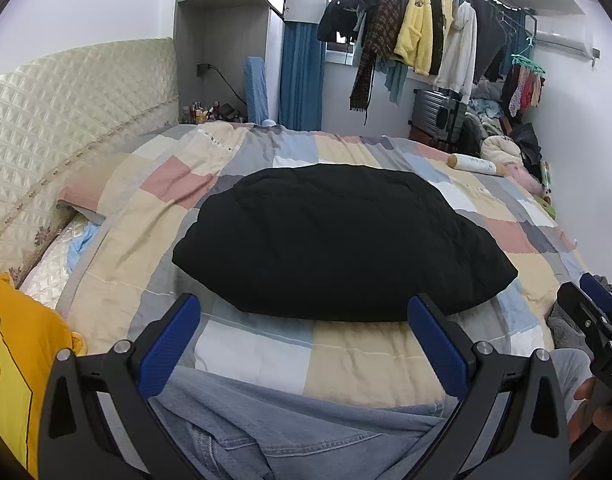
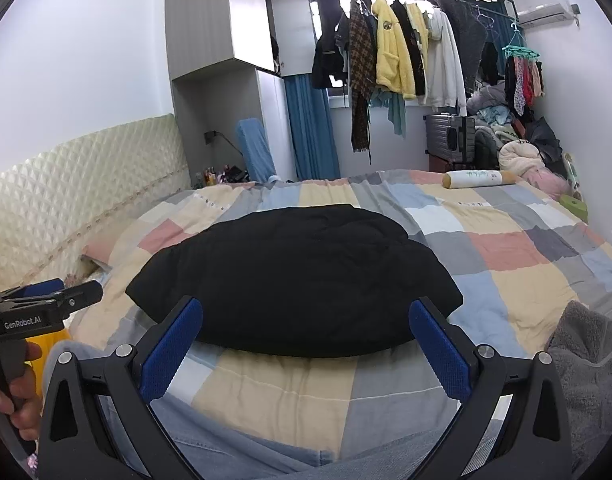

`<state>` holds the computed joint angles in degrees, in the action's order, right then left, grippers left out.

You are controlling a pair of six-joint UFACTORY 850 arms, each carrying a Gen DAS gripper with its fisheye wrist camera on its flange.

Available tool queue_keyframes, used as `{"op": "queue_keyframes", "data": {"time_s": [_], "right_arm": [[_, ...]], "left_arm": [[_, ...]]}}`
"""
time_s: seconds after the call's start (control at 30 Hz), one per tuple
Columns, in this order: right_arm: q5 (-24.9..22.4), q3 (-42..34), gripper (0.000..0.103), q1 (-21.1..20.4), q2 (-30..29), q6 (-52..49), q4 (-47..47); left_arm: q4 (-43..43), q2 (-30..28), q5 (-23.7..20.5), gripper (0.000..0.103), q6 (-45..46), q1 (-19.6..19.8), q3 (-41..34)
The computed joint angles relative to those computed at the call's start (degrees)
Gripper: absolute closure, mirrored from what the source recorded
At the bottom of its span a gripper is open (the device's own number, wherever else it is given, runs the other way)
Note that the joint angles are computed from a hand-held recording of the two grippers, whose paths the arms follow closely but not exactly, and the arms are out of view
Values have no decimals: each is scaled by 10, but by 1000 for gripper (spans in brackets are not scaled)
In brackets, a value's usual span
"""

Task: Fold large clothes

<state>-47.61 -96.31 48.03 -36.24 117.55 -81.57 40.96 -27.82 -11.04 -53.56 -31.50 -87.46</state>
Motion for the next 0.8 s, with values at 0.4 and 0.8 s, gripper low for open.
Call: {"op": "queue_keyframes", "data": {"time_s": [0.4,0.8], "right_arm": [[3,-5,0,-2,0,-16,13],[-10,-10,0,0,-7,-16,14]], "left_arm": [[-79,-6,-12,0,74,-1,-11],[-64,-5,-14,0,59,-2,-15]]}}
